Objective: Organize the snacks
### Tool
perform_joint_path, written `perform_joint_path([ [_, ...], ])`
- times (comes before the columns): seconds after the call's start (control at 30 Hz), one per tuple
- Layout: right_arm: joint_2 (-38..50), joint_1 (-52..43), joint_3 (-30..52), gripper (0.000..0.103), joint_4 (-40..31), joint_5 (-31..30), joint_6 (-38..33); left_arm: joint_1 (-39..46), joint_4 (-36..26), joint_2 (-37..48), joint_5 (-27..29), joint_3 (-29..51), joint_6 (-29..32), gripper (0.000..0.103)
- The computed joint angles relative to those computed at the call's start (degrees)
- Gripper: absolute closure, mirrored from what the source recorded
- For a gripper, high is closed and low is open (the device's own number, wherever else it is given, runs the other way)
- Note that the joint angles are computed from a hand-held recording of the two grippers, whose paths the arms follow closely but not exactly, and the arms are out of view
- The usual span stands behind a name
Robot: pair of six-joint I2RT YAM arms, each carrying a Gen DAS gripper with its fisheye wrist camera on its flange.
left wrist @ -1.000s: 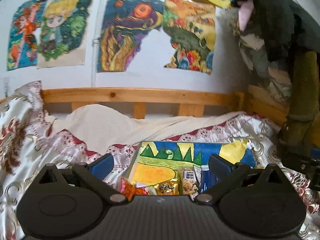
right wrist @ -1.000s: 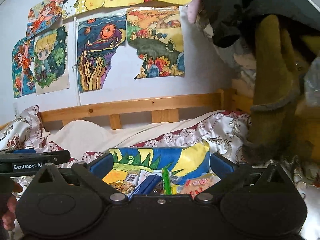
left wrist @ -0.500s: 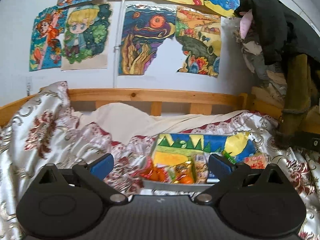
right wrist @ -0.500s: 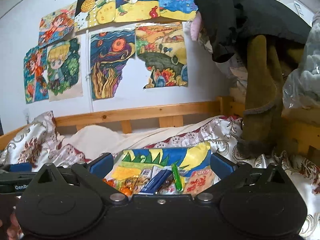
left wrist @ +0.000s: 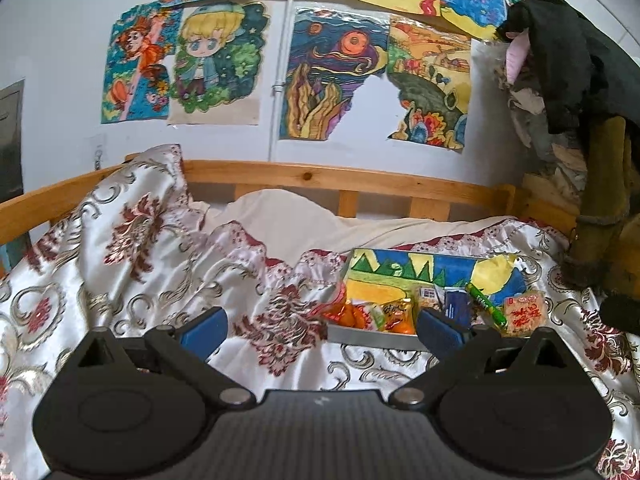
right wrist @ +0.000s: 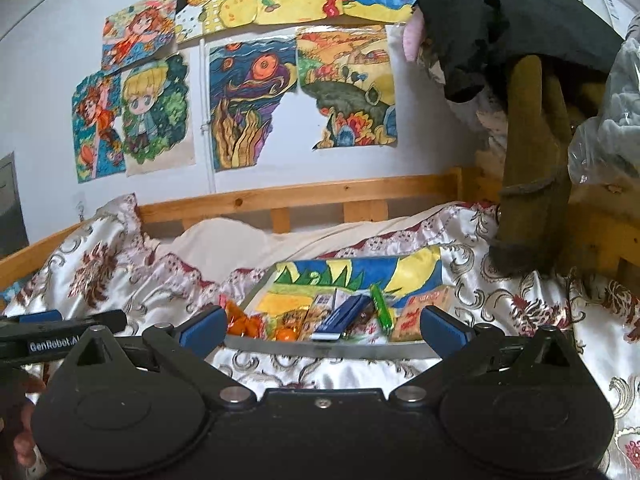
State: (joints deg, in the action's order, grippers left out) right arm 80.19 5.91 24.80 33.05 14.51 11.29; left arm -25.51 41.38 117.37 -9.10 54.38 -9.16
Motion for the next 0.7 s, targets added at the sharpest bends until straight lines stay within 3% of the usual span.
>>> perform_joint_path([
  [0.27,-4.6,1.7,-4.0,0.001,-2.0,2.1,-0.5,-1.1,2.0,-4.2,-1.0,-8.4,0.2,0.0],
  [0.7,-9.7,2.2,-8.0,0.001,-6.5,1.7,0.0,-2.3,3.2,-8.3,-2.9,-15.3,-2.8,0.0],
])
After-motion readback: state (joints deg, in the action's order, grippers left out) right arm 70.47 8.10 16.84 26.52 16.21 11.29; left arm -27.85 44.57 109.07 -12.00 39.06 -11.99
